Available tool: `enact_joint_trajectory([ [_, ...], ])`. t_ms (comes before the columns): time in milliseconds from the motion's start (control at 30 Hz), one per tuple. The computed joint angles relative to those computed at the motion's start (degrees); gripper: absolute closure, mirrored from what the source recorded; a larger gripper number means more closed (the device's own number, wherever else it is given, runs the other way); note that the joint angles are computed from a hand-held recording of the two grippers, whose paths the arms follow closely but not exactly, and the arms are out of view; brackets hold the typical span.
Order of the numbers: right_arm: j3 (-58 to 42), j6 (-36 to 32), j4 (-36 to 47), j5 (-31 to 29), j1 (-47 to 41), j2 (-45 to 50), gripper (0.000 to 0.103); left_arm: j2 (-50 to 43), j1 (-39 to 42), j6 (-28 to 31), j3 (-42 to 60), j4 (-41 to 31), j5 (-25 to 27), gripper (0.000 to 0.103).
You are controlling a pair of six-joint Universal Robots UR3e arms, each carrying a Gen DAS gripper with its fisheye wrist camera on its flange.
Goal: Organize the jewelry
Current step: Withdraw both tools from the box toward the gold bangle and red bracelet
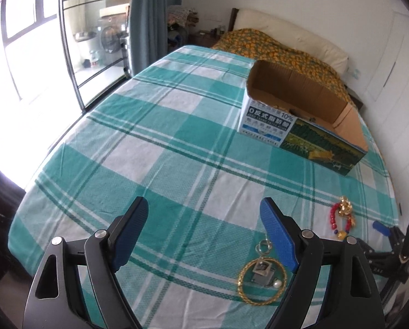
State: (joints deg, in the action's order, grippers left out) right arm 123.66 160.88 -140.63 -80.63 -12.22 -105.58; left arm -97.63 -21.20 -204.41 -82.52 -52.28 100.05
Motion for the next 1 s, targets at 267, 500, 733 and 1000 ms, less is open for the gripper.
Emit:
enact_joint_trajectory([
  [267,-0.05,0.05,-0.06,-0.04,0.07,0.12,0.005,2.67,3.48,7.69,-7.66,5.78,-2.41,0.018],
  [500,-0.10,0.02,-0.01,-0.02,0.04,0.14,0.005,7.36,5.60,16.61,-16.35,10.49,-12.08,0.018],
  [733,-0.09,0.02,-0.02,-0.01,0.03,0.14,0.005,8.43,4.54,22.55,-21.25,11.60,-16.82,0.018],
  [1000,-0.88,0.43,0.18,-0.29,0.50,1.18,0.001,8.72,5.39,24.12,-22.72,12.71,-21.02,0.018],
])
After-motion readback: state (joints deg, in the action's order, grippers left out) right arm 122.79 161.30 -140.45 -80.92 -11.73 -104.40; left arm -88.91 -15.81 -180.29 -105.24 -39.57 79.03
